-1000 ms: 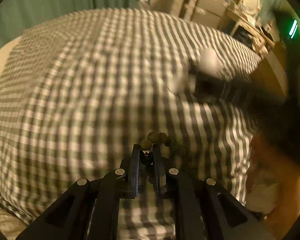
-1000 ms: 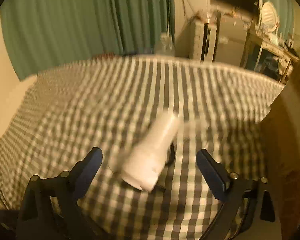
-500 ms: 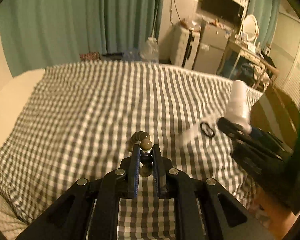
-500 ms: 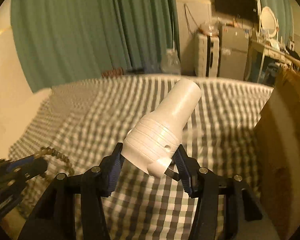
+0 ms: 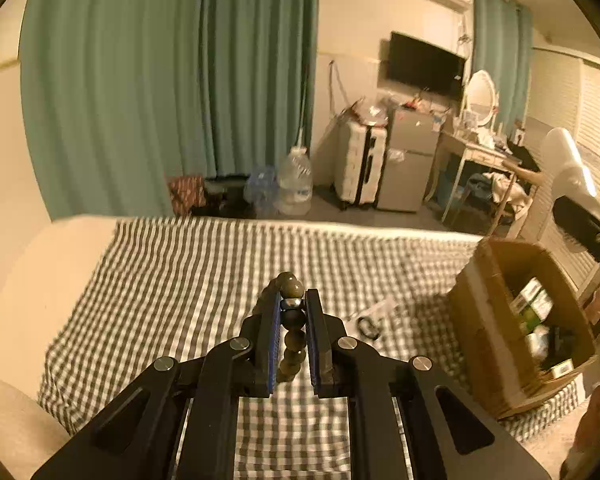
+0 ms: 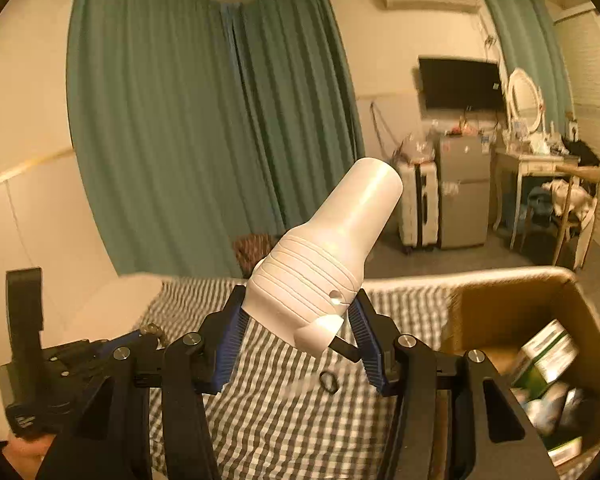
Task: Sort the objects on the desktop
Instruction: 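Carry the bead bracelet and white device up over the cardboard box, then open left tool to drop the bracelet while right tool drops the device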
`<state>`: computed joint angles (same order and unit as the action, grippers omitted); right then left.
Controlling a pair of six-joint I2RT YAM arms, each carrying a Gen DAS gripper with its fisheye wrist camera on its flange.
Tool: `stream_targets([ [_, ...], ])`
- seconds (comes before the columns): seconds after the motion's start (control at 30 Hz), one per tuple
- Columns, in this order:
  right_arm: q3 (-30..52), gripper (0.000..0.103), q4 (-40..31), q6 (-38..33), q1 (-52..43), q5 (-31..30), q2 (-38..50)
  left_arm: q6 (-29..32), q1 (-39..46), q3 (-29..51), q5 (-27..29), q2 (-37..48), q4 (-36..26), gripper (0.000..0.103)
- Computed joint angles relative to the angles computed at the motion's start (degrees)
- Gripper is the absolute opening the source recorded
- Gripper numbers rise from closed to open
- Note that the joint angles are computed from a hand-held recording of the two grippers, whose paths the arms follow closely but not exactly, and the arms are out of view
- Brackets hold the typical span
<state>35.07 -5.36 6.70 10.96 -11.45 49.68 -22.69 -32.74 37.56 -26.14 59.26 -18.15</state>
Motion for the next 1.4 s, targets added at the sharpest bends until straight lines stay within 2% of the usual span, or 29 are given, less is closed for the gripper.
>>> stream_targets([
  [0.23,3.7,0.051,-9.2,-5.7,-15.1,-13.1,-8.0,-5.4,-15.7,11.4,-12.3,0.7,-10.7,0.011],
  [0.4,4.8,0.051,-15.9,-10.7,-27.9,-25.3,-12.8,-9.0,-26.3,19.7,-21.5,3.8,-16.0,0.011],
  [0.5,5.2,0.051,-19.5,-13.9,-37.5,-34.0,-14.2,-10.0,-29.9,24.6,-23.8,7.4,-18.2,0.011],
  [0.53,6.2,0.051,-21.8,-16.5,-42.6,-38.5,-13.8,-10.3,-30.9,25.9,-24.0,8.6,-18.3,0.011],
  [0.63,6.9,0.051,-23.9,-20.4,-51.8,-46.2,-13.3,-9.2,-32.8,28.6,-24.2,11.9,-16.6,0.011],
  [0.73,7.4,0.051,-25.8,-24.6,-58.7,-52.5,-11.4,-5.6,-33.6,30.9,-23.4,16.1,-12.0,0.011],
  [0.87,6.0,0.051,-24.8,-27.8,-61.9,-53.7,-7.4,-3.2,-32.5,34.0,-20.0,22.3,-6.2,0.011],
  [0.93,5.2,0.051,-23.4,-28.7,-62.2,-53.3,-4.0,-2.8,-31.6,36.6,-17.6,26.9,-5.5,0.011],
  [0.97,4.3,0.051,-22.1,-28.8,-61.9,-52.2,-2.1,-2.9,-31.4,38.4,-17.5,29.9,-5.9,0.011],
  [1.2,-2.1,0.051,-9.2,-29.5,-58.2,-43.4,9.0,0.0,-29.2,43.5,-7.3,44.3,2.2,0.011],
  [1.3,-3.1,0.051,-5.7,-29.7,-56.8,-39.7,13.3,-1.4,-27.6,47.6,-2.5,50.9,2.3,0.011],
  [1.4,-5.2,0.051,0.6,-28.3,-54.6,-35.3,17.2,-3.2,-26.6,48.6,-0.2,54.9,2.5,0.011],
])
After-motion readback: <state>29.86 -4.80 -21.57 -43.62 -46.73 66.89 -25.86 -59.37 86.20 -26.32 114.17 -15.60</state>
